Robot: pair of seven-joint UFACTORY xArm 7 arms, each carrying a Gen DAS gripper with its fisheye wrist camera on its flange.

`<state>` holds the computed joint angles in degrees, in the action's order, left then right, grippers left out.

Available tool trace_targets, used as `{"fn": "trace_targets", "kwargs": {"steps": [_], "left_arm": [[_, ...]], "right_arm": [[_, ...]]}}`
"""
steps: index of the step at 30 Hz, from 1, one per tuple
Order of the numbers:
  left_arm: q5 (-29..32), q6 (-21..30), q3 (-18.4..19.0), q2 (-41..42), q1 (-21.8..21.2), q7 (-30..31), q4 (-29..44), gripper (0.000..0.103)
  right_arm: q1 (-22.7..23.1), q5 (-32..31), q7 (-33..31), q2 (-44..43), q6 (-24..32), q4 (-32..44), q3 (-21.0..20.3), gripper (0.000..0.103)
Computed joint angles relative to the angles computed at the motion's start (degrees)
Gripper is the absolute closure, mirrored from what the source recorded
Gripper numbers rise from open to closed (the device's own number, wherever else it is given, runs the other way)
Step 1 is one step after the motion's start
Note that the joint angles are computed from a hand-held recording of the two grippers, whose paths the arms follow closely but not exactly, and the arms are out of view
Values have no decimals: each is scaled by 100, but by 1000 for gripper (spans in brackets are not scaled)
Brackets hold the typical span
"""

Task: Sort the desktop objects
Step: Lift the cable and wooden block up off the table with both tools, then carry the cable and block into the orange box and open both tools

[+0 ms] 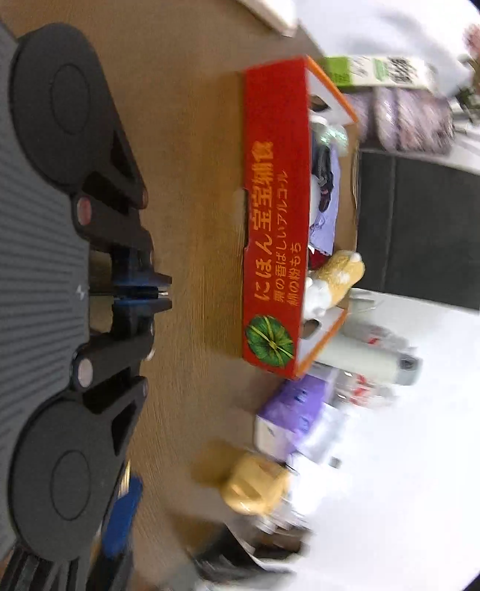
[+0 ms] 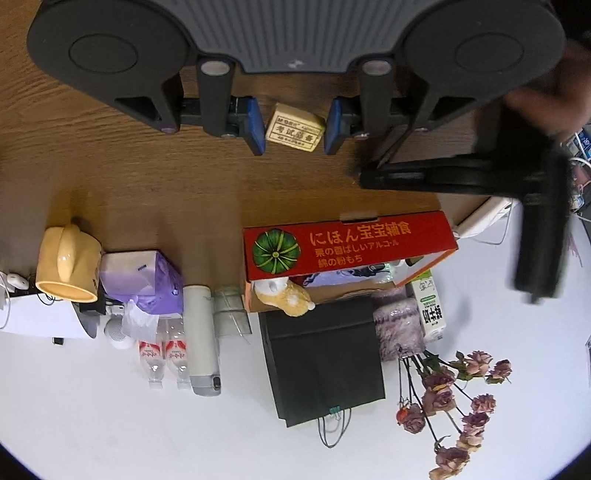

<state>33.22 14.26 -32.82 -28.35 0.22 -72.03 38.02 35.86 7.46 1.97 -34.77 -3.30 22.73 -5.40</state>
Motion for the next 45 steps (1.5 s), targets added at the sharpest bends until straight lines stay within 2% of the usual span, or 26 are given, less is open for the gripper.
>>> {"fn": "trace_targets", "kwargs": {"steps": [2, 8, 12, 14, 15, 18, 21, 23, 26, 28, 30, 34, 38, 40, 41, 42, 43, 44, 45], "left_arm": [[-229, 90, 165, -463, -296, -15, -280, 97], [-706, 224, 259, -1663, -530, 110, -661, 97], [-924, 142, 397, -2272, -615, 495, -537, 97], [-958, 88, 462, -2422, -610, 796, -368, 97], [-936, -2, 526, -2424, -554, 995, -224, 97], [-1018, -6, 828, -2006, -457, 1644, 453, 97], [-1161, 78, 982, -1342, -93, 2078, 1373, 97], [-1217, 164, 933, -884, 202, 2295, 1968, 97], [-991, 298, 613, -111, 846, 2364, 2899, 97], [-739, 374, 483, 501, 1064, 2341, 3488, 97], [-259, 532, 233, 1160, 1310, 2084, 4068, 97], [332, 545, 165, 2186, 1294, 1685, 4646, 97], [-158, 689, 531, 3056, 857, 2116, 4717, 97], [-749, 663, 318, 3398, 1074, 2817, 4585, 96], [-806, 692, 416, 3492, 992, 2898, 4520, 94], [-623, 769, 754, 3555, 705, 2739, 4463, 94], [-393, 819, 852, 3601, 634, 2578, 4429, 92], [-364, 895, 933, 3662, 568, 2645, 4421, 84], [-436, 948, 989, 3704, 530, 2789, 4395, 64]], "right_arm": [[88, -12, -33, -20, -47, 2, -47, 70], [101, -63, 53, -83, -66, 49, 120, 70], [44, -113, 116, -386, 38, 72, 294, 70], [-64, -131, 169, -536, 243, 180, 421, 70], [4, -126, 129, -608, 354, 274, 358, 70], [209, -70, -111, -611, 611, 787, 159, 70], [277, -72, -499, -203, 601, 1556, 66, 70], [371, 26, -748, 302, 657, 2205, -82, 70], [551, 315, -1084, 1301, 876, 3373, -358, 70], [747, 660, -1420, 1912, 1138, 4076, -622, 70], [703, 930, -1626, 2610, 1346, 4779, -703, 70], [434, 1444, -1996, 3696, 1784, 5792, -645, 70], [11, 1735, -2099, 4481, 2251, 6360, -354, 70], [-143, 1652, -1983, 4780, 2534, 6563, -241, 70], [-187, 1504, -1843, 4930, 2703, 6679, -225, 70], [-243, 1392, -1758, 5077, 2850, 6794, -191, 70], [-304, 1286, -1674, 5224, 3036, 6942, -154, 70], [-337, 1136, -1503, 5349, 3235, 7074, -151, 70], [-355, 964, -1298, 5480, 3436, 7227, -164, 69]]}}
